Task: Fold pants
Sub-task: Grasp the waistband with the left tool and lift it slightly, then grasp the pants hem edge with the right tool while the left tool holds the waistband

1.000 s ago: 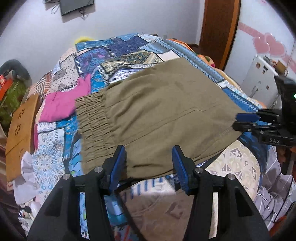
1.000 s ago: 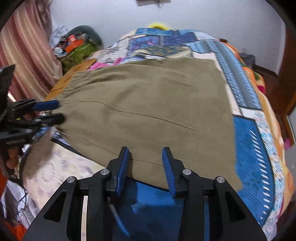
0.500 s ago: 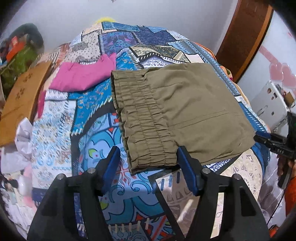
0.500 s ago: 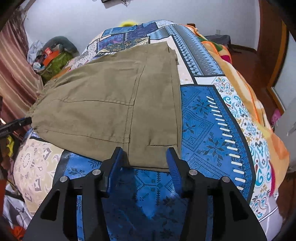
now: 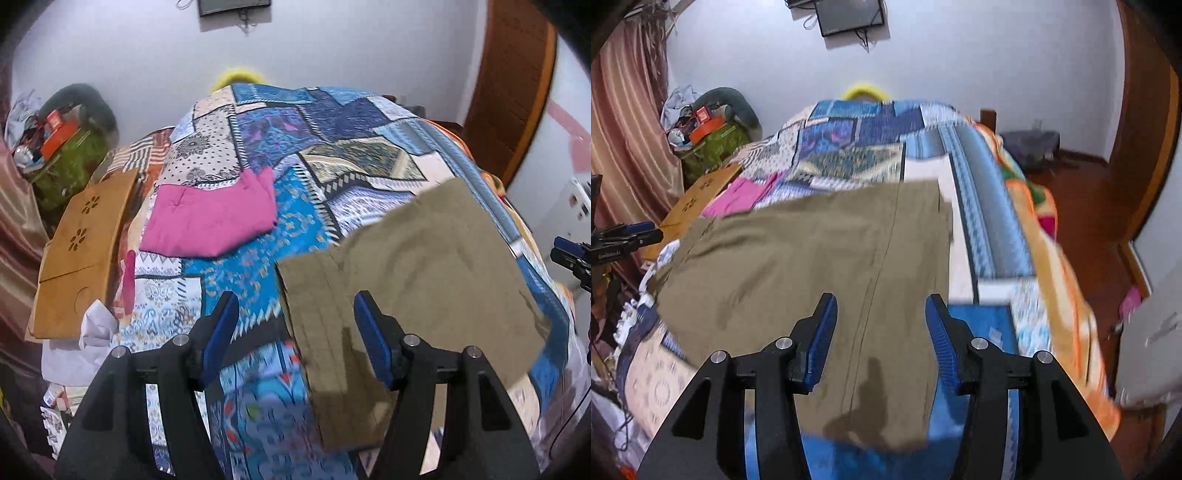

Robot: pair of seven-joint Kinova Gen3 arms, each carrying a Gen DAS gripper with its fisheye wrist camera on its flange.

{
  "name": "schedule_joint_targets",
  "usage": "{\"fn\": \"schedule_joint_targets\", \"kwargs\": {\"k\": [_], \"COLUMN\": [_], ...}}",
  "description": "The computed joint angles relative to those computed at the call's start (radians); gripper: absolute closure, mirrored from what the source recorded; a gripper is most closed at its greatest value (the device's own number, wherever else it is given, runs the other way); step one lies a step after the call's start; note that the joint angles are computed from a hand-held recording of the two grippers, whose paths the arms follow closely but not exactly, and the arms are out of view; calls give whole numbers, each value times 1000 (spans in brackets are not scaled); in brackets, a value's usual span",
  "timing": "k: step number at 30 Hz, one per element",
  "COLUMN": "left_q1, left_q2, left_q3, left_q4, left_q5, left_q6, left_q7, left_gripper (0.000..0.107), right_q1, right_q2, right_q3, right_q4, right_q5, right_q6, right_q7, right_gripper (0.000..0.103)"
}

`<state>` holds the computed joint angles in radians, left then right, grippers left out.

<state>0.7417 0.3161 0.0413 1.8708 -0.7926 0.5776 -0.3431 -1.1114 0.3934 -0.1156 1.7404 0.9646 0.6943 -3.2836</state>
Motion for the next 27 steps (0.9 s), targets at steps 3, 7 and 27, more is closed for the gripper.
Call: {"fn": "schedule_joint_targets", "kwargs": {"k": [3,7,27], "left_q1": [-50,-103,9], "left_q2": [36,84,190], "left_q3": [8,9,-216], "left_q4": [-38,-76,-86], "left_q5": [51,153,366], "left_q6": [-17,-62,-208], "left_q7": [-62,-167,-275], "left_gripper": [43,43,39], "right_q1": [39,102,327], "right_q2": [30,79,350], "right_q3": [8,34,85], "right_q4": [-40,-96,-372], "right_q5": [-11,-59,-455], "right_q6": [-9,-70,-243], "right_q7": [73,188,664], "right_gripper": [57,57,79]}}
